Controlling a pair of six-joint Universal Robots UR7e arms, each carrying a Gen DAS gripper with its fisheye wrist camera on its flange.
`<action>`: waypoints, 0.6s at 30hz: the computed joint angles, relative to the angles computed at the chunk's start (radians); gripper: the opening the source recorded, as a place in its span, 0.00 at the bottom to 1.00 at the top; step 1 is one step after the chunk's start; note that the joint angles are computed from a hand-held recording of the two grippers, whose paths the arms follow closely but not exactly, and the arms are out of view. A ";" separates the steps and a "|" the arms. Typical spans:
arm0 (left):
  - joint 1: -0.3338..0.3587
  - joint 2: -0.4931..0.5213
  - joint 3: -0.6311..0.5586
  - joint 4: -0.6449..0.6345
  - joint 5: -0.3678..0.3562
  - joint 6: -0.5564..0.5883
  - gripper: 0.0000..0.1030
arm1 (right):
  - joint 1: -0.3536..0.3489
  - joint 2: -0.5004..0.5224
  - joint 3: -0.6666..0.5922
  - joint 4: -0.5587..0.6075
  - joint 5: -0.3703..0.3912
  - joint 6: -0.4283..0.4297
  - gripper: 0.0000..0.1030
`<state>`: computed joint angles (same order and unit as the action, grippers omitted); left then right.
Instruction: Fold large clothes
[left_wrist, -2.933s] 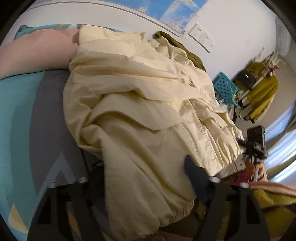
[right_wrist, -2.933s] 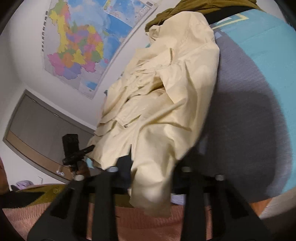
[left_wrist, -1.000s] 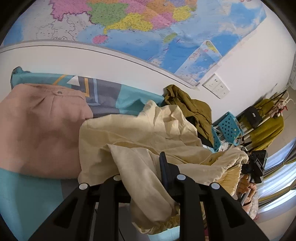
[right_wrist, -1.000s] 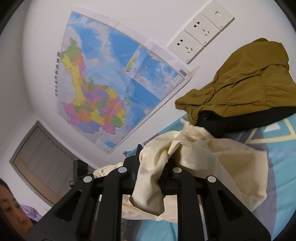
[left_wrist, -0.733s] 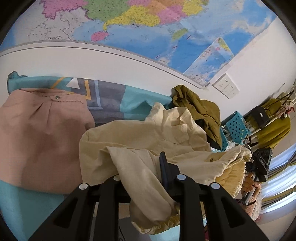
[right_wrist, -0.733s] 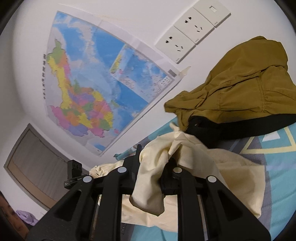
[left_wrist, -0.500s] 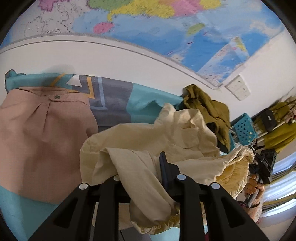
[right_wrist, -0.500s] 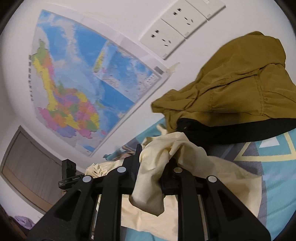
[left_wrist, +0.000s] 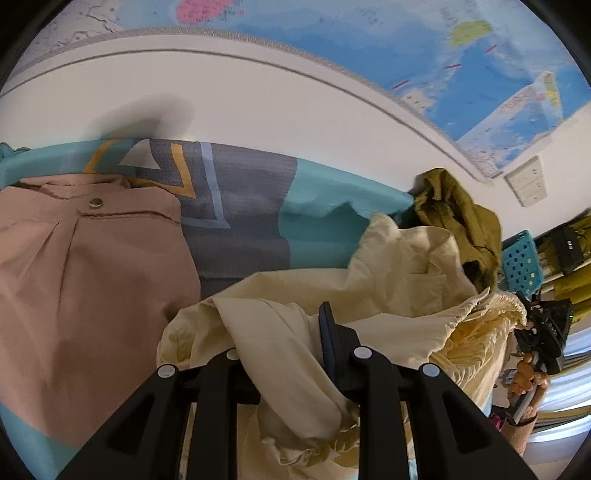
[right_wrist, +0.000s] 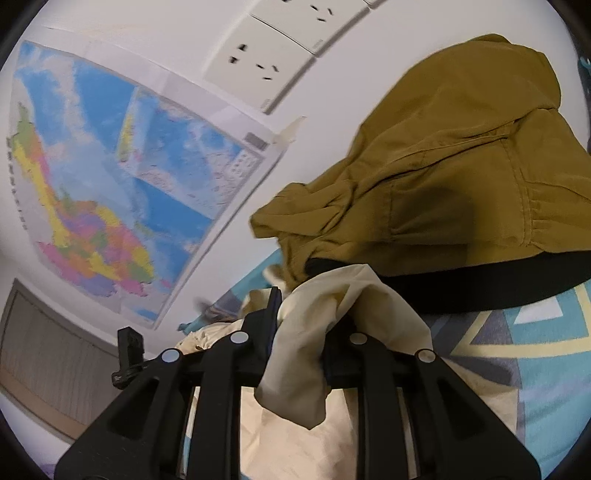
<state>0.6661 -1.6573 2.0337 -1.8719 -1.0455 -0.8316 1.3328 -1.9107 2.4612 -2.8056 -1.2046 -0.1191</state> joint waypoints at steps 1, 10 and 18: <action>0.011 0.012 -0.002 -0.004 0.000 0.001 0.21 | 0.008 0.010 -0.003 -0.009 -0.016 0.001 0.20; 0.085 0.066 -0.010 -0.046 -0.023 0.020 0.22 | 0.061 -0.017 0.034 -0.112 -0.054 -0.007 0.71; 0.102 0.075 -0.002 -0.076 -0.028 0.024 0.22 | 0.368 0.084 0.117 -0.319 -0.351 -0.222 0.83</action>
